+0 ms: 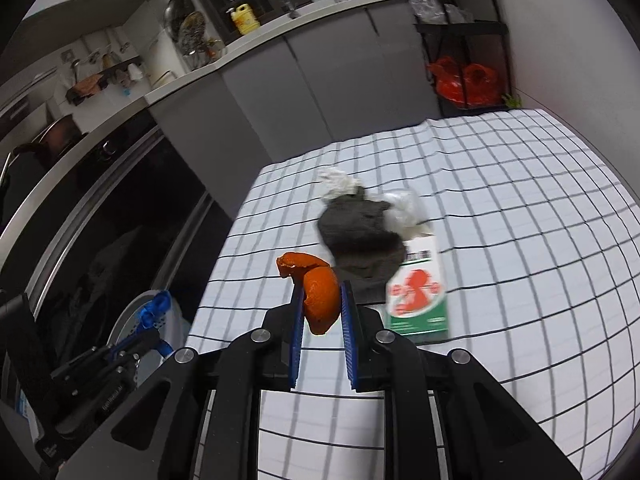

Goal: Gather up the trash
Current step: 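Carry the peel and glove over the wastebasket and open both tools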

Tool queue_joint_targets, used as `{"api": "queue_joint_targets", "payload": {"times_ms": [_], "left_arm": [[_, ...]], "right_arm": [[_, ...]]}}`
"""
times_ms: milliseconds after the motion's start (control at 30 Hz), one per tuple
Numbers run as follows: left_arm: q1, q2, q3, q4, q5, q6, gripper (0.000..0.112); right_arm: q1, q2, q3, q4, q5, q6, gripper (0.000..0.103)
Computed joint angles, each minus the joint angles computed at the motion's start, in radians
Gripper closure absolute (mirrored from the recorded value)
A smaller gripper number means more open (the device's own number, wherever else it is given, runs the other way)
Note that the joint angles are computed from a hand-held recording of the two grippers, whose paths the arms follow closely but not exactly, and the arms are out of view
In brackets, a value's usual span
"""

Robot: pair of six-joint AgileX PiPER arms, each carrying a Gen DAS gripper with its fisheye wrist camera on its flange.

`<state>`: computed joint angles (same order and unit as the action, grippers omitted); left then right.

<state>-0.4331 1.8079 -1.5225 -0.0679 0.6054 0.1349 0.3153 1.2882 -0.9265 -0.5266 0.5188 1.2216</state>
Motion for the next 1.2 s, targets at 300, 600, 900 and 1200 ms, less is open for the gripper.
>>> {"api": "queue_joint_targets", "payload": {"times_ms": [300,600,900,1200], "left_arm": [[0.196,-0.032,0.019,-0.04,-0.023,0.099,0.105],[0.338,0.022,-0.009,-0.116,0.02,0.16,0.104],[0.425,0.074,-0.08,-0.165,0.098,0.186,0.104],[0.476,0.111,-0.128,-0.177,0.15,0.183,0.103]], "right_arm": [[0.189,0.227,-0.25,-0.033,0.004,0.039,0.086],[0.265,0.481,-0.53,0.18,0.016,-0.205,0.086],[0.295,0.687,-0.799,0.344,0.074,-0.38,0.086],[0.293,0.827,-0.973,0.448,0.144,-0.492,0.086]]}}
